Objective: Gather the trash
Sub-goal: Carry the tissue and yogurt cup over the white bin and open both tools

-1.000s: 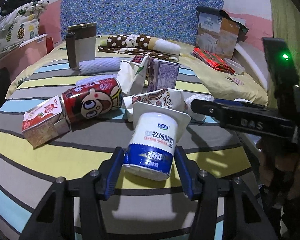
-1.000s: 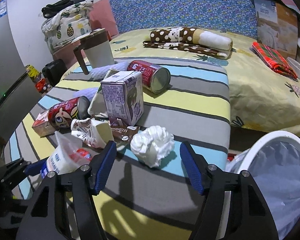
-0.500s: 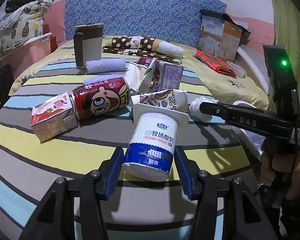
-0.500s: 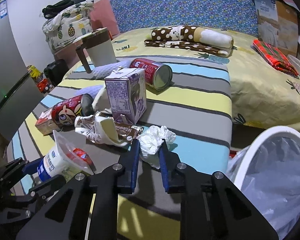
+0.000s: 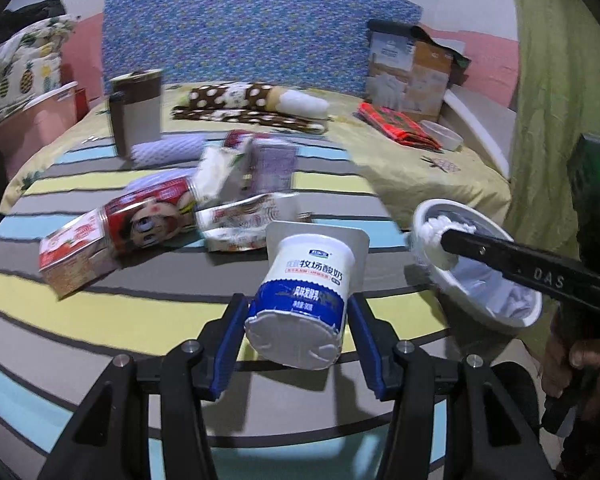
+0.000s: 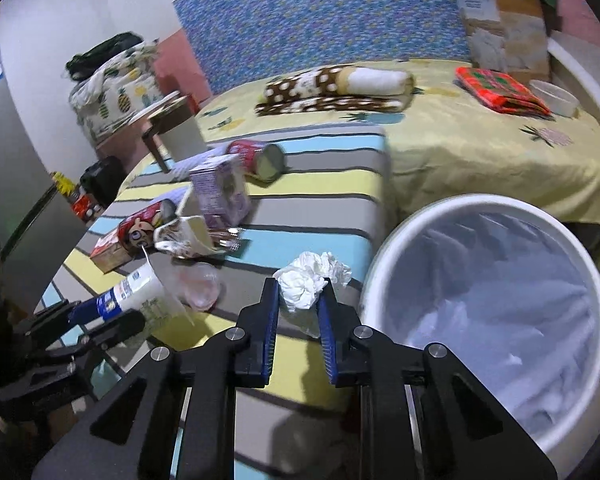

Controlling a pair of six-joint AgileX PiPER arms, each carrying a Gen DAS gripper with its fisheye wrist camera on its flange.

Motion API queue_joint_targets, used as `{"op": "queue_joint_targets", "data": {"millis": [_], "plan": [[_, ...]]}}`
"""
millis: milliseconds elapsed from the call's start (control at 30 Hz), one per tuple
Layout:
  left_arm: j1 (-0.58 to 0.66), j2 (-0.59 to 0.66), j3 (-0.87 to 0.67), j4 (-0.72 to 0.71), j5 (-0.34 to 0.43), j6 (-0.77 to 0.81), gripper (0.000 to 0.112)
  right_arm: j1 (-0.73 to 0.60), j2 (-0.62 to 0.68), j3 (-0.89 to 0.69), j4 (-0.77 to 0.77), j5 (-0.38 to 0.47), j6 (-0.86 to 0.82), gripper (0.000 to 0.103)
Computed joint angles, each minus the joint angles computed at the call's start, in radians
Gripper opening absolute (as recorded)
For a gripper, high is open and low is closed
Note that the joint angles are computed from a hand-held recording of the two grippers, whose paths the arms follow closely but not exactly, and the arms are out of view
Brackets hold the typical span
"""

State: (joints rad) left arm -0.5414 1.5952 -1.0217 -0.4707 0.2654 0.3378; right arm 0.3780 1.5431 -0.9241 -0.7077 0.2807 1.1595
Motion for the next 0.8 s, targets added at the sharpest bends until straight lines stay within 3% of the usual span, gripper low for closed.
{"op": "queue_joint_targets", "data": {"millis": [333,800], "plan": [[-0.138,0.094,-0.149,-0.041,0.06,0.035,0.054,-0.078,-0.128,0.193,-0.144,0.019,0.243,0.022],[-0.275,0.282,-0.406,0.016,0.16,0.007,0.054,-0.195,-0.198,0.317,-0.104,-0.029,0.215,0.025]]}}
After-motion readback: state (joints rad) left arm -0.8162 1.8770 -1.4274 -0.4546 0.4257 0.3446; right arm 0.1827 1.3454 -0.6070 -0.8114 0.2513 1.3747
